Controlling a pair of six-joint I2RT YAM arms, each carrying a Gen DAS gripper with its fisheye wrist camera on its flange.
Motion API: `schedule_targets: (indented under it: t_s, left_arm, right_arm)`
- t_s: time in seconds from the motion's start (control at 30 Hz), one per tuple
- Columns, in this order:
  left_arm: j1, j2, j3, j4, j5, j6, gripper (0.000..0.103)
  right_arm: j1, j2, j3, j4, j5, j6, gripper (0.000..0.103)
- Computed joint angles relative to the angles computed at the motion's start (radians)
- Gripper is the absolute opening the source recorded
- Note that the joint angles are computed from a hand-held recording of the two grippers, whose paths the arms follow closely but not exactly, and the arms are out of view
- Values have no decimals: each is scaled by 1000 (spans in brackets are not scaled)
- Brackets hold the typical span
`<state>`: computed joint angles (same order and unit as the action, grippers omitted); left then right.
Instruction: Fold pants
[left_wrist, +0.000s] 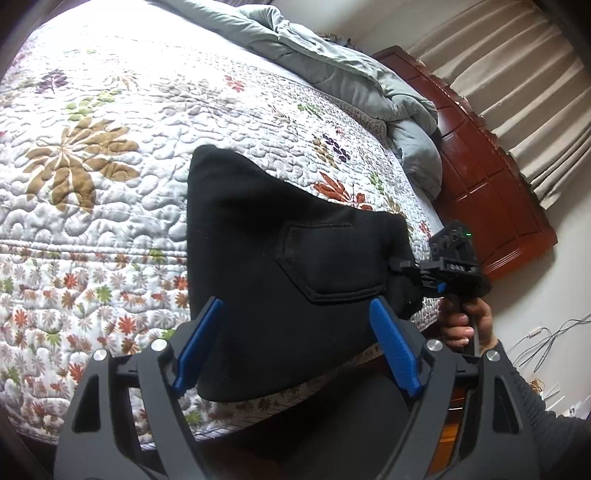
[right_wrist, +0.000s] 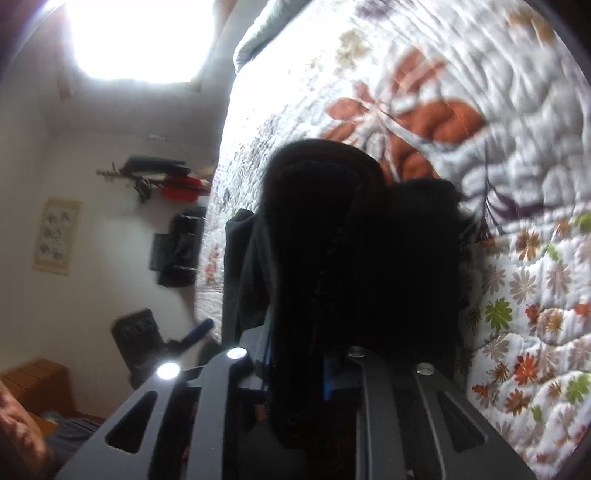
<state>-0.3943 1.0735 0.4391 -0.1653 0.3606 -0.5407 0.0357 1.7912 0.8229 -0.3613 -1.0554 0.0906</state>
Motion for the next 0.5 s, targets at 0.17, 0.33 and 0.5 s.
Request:
schedule_targets:
  t_s: [0.17, 0.33, 0.5]
  left_arm:
    - [2, -24, 21, -26, -9, 15, 81]
    - [-37, -26, 29, -11, -26, -1, 81]
    - [-48, 9, 32, 11, -28, 7, 81]
  right_arm:
    - [51, -237, 40, -170, 165, -9, 16]
    - [9, -266, 1, -192, 208, -33, 16]
    - [-48, -95, -100, 21, 187, 8, 19]
